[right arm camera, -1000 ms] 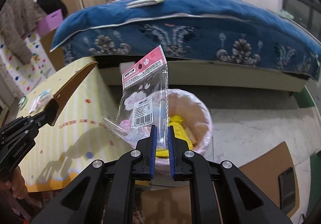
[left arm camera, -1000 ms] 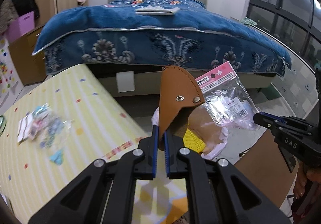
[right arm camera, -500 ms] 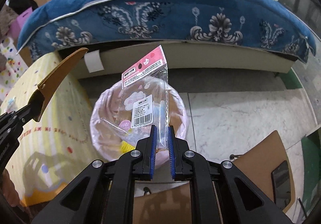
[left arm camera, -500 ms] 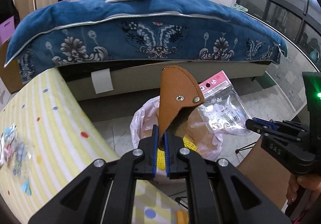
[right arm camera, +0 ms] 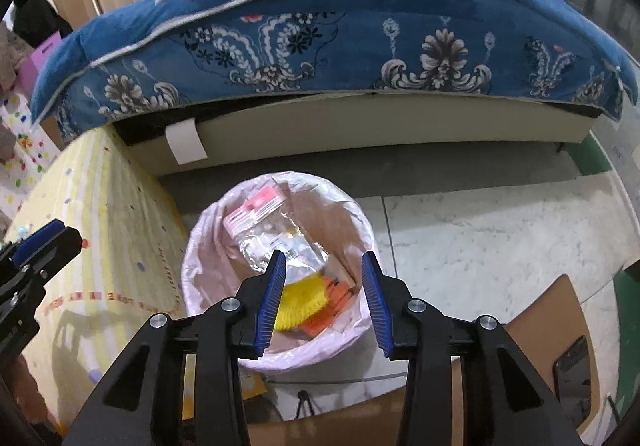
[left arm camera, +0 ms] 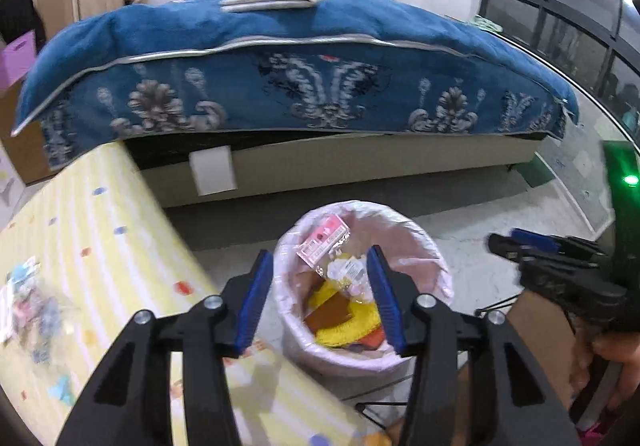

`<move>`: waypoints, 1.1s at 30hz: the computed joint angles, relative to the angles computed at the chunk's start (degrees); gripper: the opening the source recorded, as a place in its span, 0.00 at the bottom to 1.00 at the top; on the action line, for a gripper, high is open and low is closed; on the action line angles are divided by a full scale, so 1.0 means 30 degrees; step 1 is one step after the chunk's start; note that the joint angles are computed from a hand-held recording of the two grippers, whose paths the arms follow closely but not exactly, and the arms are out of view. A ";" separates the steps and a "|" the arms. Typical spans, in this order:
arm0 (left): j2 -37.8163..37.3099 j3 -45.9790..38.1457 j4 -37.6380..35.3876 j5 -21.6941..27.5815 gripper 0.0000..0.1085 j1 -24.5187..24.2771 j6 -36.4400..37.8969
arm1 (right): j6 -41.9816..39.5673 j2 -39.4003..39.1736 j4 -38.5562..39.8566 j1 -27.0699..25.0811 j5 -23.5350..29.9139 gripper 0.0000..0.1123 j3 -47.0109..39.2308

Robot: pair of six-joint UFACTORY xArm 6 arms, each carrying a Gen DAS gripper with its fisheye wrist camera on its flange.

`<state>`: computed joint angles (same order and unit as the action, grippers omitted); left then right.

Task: Collect trash
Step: 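Return both grippers to the table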

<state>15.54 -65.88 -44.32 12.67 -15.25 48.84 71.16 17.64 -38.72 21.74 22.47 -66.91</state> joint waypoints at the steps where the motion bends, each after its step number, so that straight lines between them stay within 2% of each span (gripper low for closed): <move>1: -0.0319 0.0436 0.0673 -0.0406 0.47 0.0154 -0.0588 | 0.0590 -0.0586 -0.0600 0.0104 -0.0179 0.36 0.0510; 7: -0.2503 0.2581 0.0974 -0.0753 0.48 0.1282 -0.0951 | 0.2326 -0.2505 -0.2390 0.0753 -0.0434 0.36 0.1814; 16: -0.5694 0.5649 0.1209 -0.1278 0.50 0.2673 -0.1522 | 0.2251 -0.3122 -0.3472 0.2265 -0.0157 0.36 0.1161; 19: -0.6742 0.6598 0.1189 -0.1344 0.50 0.3224 -0.1511 | 0.1004 -0.2829 -0.2883 0.2753 -0.1019 0.37 0.0739; 22: -0.7614 0.7332 0.0680 -0.1372 0.56 0.3841 -0.1229 | -0.1990 -0.1974 -0.1123 0.3337 -0.2530 0.47 -0.0025; 28: -0.8833 0.8624 0.0602 -0.1865 0.59 0.5673 -0.1262 | -0.5300 -0.0216 0.0824 0.4672 -0.3066 0.56 -0.2248; 33: -0.8866 0.9080 0.1394 -0.2645 0.65 0.7653 -0.2091 | -0.8701 0.1876 0.3290 0.5849 -0.2721 0.64 -0.4994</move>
<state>-11.06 -38.64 -40.14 4.74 7.71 42.56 45.06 23.26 -28.85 39.29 14.30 -81.89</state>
